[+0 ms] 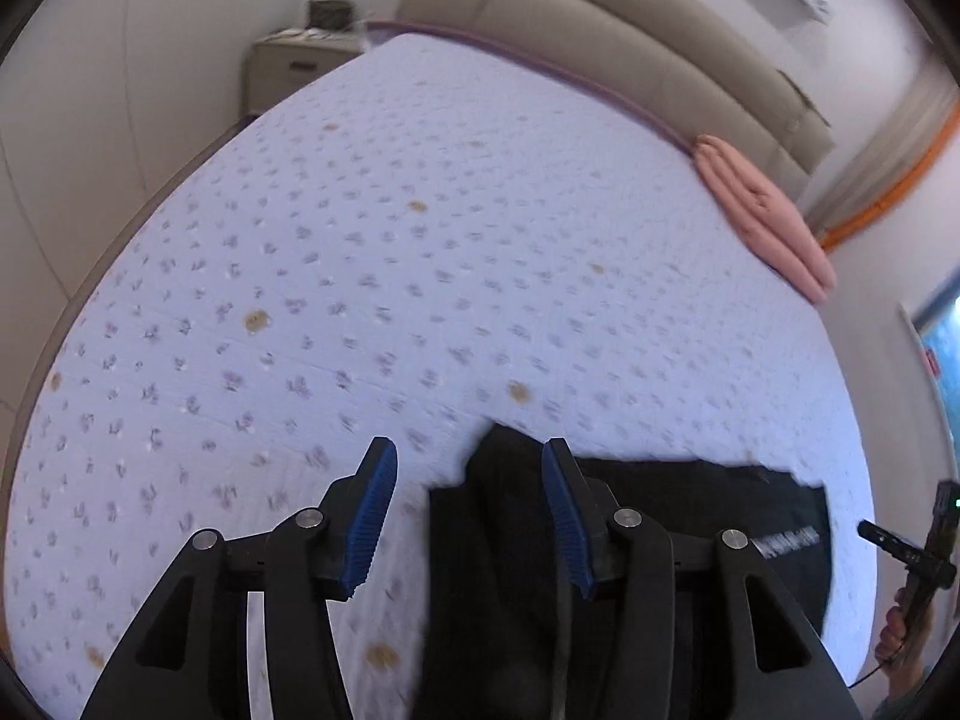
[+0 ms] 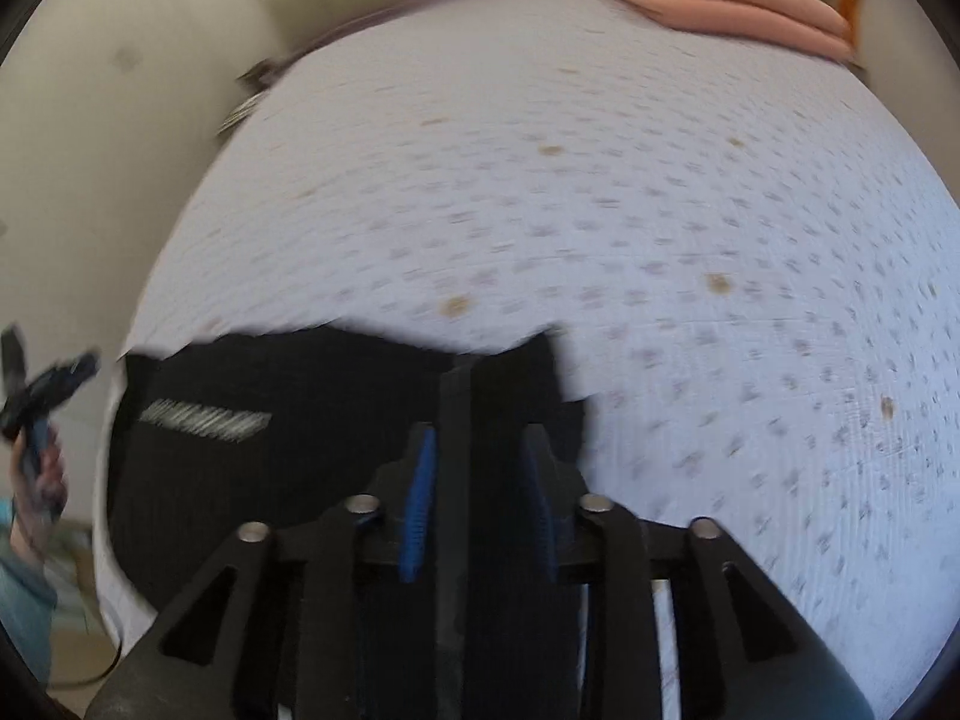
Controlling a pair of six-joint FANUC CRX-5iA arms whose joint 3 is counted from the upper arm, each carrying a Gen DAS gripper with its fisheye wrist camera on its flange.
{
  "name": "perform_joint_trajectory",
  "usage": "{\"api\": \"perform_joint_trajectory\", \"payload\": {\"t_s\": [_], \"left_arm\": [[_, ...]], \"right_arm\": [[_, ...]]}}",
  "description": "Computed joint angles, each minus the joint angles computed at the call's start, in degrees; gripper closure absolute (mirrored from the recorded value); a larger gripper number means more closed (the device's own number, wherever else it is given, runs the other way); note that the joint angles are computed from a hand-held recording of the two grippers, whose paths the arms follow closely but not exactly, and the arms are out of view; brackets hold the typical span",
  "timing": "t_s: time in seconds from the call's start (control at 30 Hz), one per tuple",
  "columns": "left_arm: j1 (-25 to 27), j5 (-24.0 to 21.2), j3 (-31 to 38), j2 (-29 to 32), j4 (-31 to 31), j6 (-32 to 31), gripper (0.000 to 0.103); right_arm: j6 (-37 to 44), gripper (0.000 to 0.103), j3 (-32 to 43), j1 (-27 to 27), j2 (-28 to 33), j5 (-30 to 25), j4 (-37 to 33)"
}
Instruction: Fold large clothes
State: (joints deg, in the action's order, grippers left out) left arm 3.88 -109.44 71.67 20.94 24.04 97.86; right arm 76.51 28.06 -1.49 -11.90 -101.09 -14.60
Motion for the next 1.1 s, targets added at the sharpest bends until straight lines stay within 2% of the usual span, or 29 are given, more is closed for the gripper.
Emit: {"api": "perform_joint_trajectory", "payload": {"t_s": [0.03,0.1,0.17,0.27,0.3,0.33,0.4,0.47,0.53,0.6,0.73,0.83,0.93,1.03,1.1], "left_arm": [[-1.3,-2.4,3.41,1.34,0.76,-0.08,0.051],[-5.12,-4.02,3.04,0.03,0.38,-1.62,0.051],[-10.57,-1.75,-4.28,-4.77,-0.72,-2.85,0.051],[-18.0,1.02,-12.62,-9.05,-1.71,-1.0,0.051],[-19.76,2.49,-15.62,-10.4,-1.84,-0.62,0.051],[-21.76,3.42,-18.12,-11.53,-3.21,-0.2,0.051],[-26.43,2.46,-19.49,-11.96,-10.6,-0.1,0.051],[-28.78,1.12,-21.53,-11.54,-14.44,-0.52,0.051],[-29.11,2.78,-23.74,-12.0,-15.11,0.63,0.048],[-29.38,2.12,-22.26,-10.99,-15.12,1.04,0.044],[-27.92,2.39,-22.09,-11.99,-12.22,1.73,0.043],[-25.6,3.21,-23.19,-14.78,-8.81,3.71,0.043],[-24.89,3.01,-24.36,-18.86,-11.55,4.35,0.043],[-24.63,0.37,-26.05,-22.22,-17.6,5.4,0.043],[-22.69,0.17,-30.74,-24.3,-16.89,6.49,0.043]], "right_arm": [[-1.04,0.045,0.4,2.95,-0.47,-0.75,0.76],[-4.49,0.043,-1.11,11.82,-2.47,-1.11,4.4],[-8.29,0.043,-3.28,18.33,-3.78,-0.62,5.94],[-14.15,0.043,-7.87,28.79,-5.15,0.87,10.81],[-15.28,0.043,-8.71,30.13,-5.2,1.31,10.81],[-17.0,0.043,-10.17,32.6,-5.35,1.83,12.59],[-18.96,0.043,-15.69,39.32,-6.08,2.87,20.55],[-20.76,0.043,-18.7,38.81,-5.69,2.94,18.87],[-22.2,0.043,-21.97,38.23,-6.49,5.62,18.66],[-22.42,0.043,-22.25,37.7,-6.43,6.31,18.48],[-21.09,0.043,-19.96,34.53,-6.48,5.63,14.77],[-21.39,0.043,-18.76,32.78,-9.59,5.64,12.12],[-23.96,0.043,-19.64,35.63,-14.45,4.58,15.1],[-28.78,0.043,-22.65,42.89,-18.2,0.37,21.64],[-28.96,0.043,-24.21,42.55,-18.26,-2.36,20.55]]}}
